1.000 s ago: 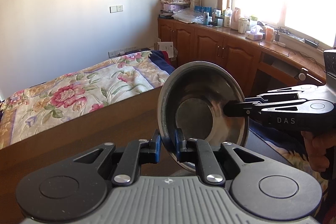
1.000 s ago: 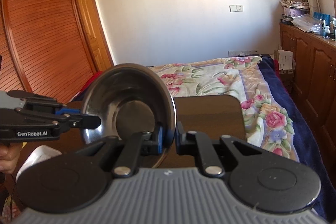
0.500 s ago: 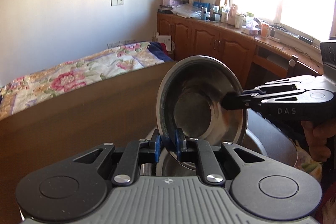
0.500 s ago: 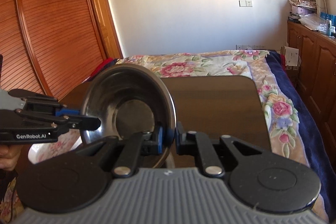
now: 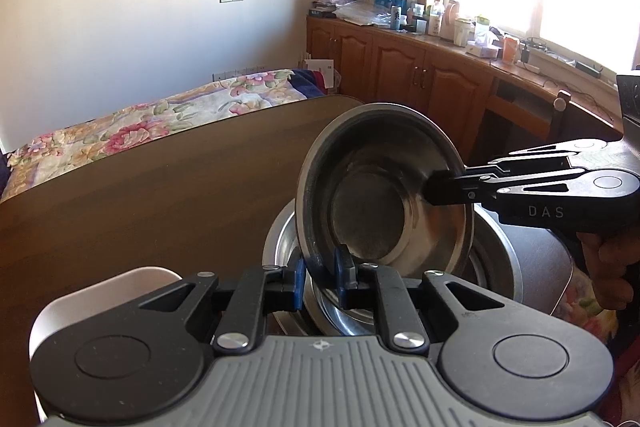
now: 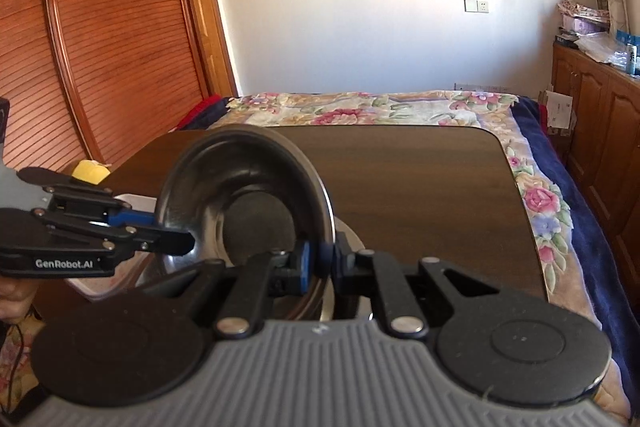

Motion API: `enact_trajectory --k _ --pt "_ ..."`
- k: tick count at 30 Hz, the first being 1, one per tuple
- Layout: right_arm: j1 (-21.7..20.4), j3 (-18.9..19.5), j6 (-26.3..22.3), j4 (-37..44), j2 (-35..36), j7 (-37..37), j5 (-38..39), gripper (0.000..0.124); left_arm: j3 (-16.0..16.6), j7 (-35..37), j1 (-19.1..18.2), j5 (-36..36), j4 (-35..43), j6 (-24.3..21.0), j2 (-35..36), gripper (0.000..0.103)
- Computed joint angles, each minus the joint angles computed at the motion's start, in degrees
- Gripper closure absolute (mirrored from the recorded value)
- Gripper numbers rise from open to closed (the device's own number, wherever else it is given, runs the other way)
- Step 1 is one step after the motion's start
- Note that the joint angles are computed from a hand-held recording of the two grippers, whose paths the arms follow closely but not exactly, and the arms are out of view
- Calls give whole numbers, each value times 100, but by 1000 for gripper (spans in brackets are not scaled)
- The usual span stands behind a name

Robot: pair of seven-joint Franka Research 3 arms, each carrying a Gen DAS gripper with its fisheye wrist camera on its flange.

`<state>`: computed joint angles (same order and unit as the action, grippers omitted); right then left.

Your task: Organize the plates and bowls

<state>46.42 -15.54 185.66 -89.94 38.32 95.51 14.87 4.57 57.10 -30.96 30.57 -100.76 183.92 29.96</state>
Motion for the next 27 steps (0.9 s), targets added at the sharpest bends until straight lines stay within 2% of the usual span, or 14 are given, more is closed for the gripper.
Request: enact_trajectory --k 4,11,13,15,18,23,25,27 --pt "214 -228 50 -78 32 83 80 110 -4 -12 -2 -10 -81 7 -39 86" --pt "145 -82 80 -138 -9 41 137 110 50 -40 -43 -3 -134 0 -40 85" --pt "275 -234 59 -127 30 57 148 110 18 -28 -16 -9 -123 8 -22 85" --pt "586 -611 21 -95 135 139 161 110 13 -21 -12 -14 -83 -14 -4 85" --pt "997 -1129 -9 -61 302 298 166 109 231 -109 -188 15 -96 58 12 85" --pt "1196 -1385 86 -75 418 352 192 108 557 -230 -473 -68 -236 279 12 85" --pt "1400 -1645 105 -71 523 355 243 106 963 -284 -828 -179 -294 461 61 85" --pt "1646 -1965 120 -54 669 374 311 105 1590 -282 -1398 -419 -378 702 165 85"
